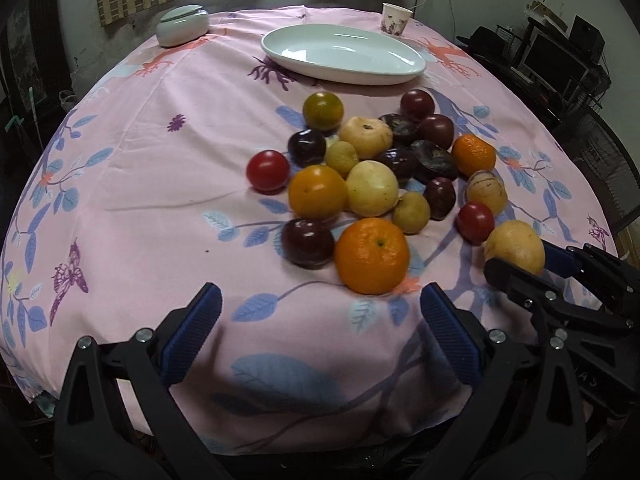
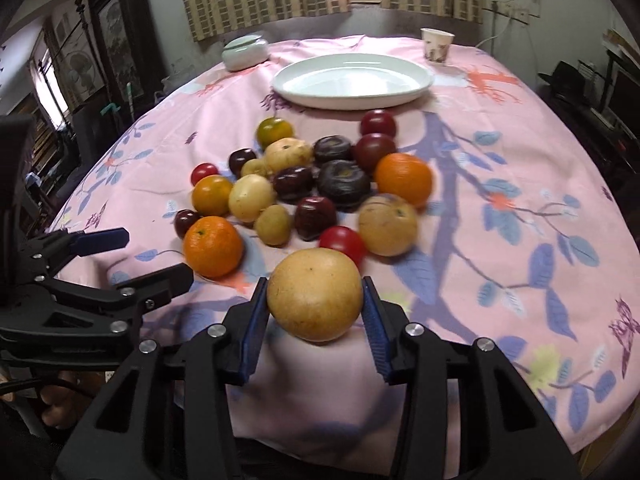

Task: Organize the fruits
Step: 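Grasp the large pale yellow pear with the right gripper and lift it, then grasp the orange with the left gripper while the right gripper holds the pear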

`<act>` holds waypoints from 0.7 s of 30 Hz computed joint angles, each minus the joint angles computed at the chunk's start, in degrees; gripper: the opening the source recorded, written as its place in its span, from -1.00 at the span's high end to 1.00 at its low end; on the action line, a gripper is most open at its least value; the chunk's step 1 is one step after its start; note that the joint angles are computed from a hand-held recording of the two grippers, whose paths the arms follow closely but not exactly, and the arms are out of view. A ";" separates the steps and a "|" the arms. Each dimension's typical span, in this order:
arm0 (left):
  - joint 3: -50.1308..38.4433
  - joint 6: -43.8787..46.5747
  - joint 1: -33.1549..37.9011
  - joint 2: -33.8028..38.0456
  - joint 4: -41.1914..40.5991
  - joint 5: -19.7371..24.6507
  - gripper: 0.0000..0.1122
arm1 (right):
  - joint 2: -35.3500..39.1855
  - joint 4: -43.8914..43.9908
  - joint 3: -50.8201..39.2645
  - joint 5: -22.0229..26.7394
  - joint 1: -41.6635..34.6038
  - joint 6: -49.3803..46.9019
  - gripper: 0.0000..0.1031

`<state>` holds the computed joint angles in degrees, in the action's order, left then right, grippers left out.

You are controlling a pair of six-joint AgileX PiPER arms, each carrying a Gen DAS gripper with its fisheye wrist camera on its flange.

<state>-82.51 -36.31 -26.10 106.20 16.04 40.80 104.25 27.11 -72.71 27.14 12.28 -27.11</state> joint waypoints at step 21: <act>-11.44 -6.80 -2.61 10.34 4.47 5.67 -0.31 | -0.58 19.50 4.34 3.94 -10.59 -19.24 0.11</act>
